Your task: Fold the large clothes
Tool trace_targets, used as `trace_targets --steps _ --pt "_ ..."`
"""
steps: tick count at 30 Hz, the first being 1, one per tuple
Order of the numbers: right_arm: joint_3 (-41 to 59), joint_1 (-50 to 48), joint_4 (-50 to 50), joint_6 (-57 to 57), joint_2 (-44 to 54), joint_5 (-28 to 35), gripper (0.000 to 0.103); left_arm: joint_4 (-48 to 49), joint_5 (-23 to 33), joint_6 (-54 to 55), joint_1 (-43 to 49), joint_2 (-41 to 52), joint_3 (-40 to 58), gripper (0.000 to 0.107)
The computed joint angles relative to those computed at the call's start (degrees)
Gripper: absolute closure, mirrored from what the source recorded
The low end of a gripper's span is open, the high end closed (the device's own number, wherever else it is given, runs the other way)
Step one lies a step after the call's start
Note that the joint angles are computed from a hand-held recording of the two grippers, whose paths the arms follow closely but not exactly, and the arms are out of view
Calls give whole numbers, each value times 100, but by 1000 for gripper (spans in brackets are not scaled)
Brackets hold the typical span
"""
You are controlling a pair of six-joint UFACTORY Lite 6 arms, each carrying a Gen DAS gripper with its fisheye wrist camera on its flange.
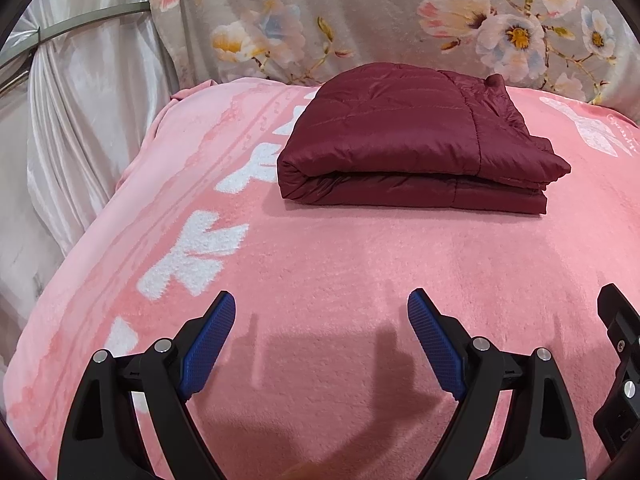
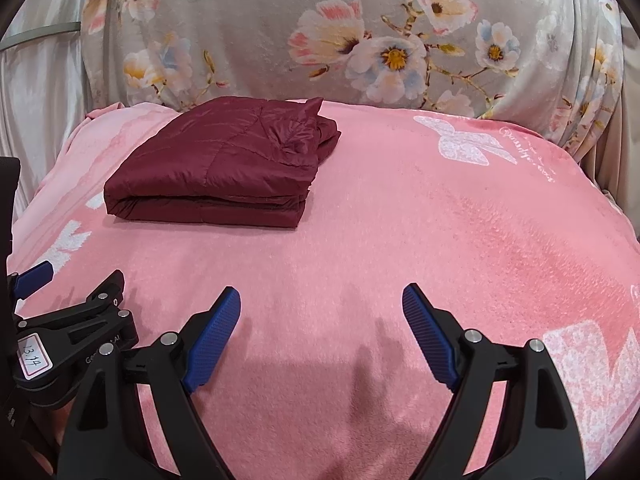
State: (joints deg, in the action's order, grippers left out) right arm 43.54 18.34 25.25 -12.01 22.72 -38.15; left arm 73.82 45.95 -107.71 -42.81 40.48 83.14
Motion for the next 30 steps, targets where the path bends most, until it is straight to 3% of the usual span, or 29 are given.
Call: trace_targets --steps 30 --pt "-19 90 159 -200 -24 -65 22 132 97 -114 -72 -53 -57 20"
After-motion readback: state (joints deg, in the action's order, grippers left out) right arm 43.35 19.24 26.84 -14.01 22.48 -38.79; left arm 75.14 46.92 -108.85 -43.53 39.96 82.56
